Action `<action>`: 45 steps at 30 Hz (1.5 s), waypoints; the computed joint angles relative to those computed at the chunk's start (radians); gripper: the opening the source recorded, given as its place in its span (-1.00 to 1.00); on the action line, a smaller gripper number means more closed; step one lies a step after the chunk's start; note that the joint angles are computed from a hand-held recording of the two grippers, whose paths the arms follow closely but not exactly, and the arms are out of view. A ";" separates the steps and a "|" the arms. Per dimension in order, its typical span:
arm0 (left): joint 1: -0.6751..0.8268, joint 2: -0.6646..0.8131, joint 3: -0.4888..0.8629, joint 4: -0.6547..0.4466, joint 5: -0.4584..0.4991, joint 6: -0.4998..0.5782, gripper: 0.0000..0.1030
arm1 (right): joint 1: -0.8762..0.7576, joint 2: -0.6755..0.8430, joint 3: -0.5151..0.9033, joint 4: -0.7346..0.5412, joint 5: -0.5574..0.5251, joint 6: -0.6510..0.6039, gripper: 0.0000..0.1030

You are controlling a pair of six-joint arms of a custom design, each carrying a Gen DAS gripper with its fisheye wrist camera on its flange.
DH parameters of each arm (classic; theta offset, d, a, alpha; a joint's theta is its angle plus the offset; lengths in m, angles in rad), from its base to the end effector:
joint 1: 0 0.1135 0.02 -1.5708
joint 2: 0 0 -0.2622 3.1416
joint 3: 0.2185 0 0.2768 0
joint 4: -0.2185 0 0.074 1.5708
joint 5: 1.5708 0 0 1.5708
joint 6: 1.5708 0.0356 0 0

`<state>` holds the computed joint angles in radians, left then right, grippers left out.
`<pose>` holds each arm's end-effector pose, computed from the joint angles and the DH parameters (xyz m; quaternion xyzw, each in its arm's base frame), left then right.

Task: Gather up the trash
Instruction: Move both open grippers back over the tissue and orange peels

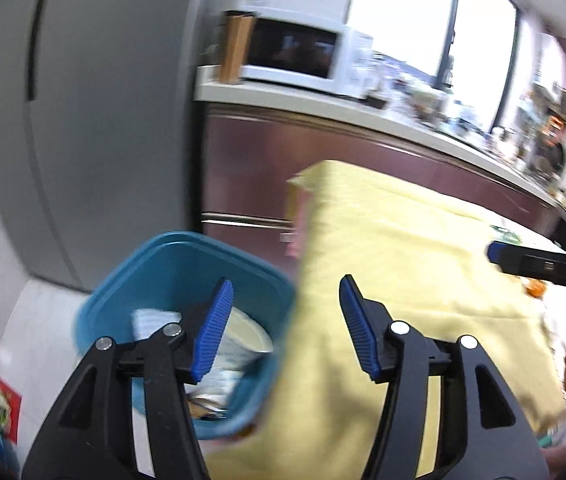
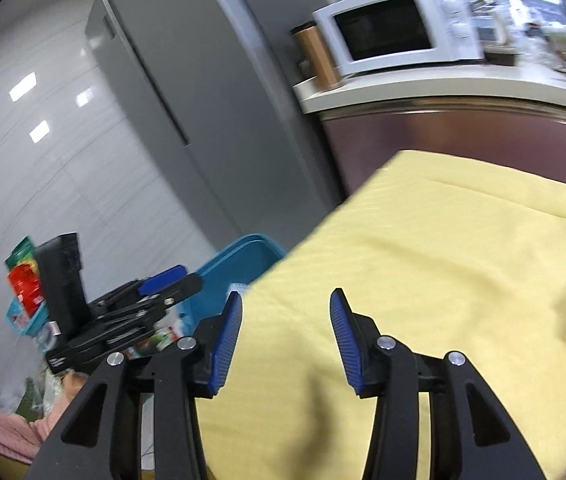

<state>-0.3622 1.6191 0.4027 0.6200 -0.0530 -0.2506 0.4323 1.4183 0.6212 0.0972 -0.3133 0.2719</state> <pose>0.2563 -0.0951 0.0813 0.0369 0.8827 -0.1188 0.4533 0.2627 0.1333 0.1518 -0.1373 0.8874 0.2765 0.3423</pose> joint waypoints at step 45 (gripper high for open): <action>-0.657 0.780 1.137 -0.592 0.222 -0.068 -0.72 | -1.030 -0.383 -0.357 -0.228 -0.382 -0.329 -0.16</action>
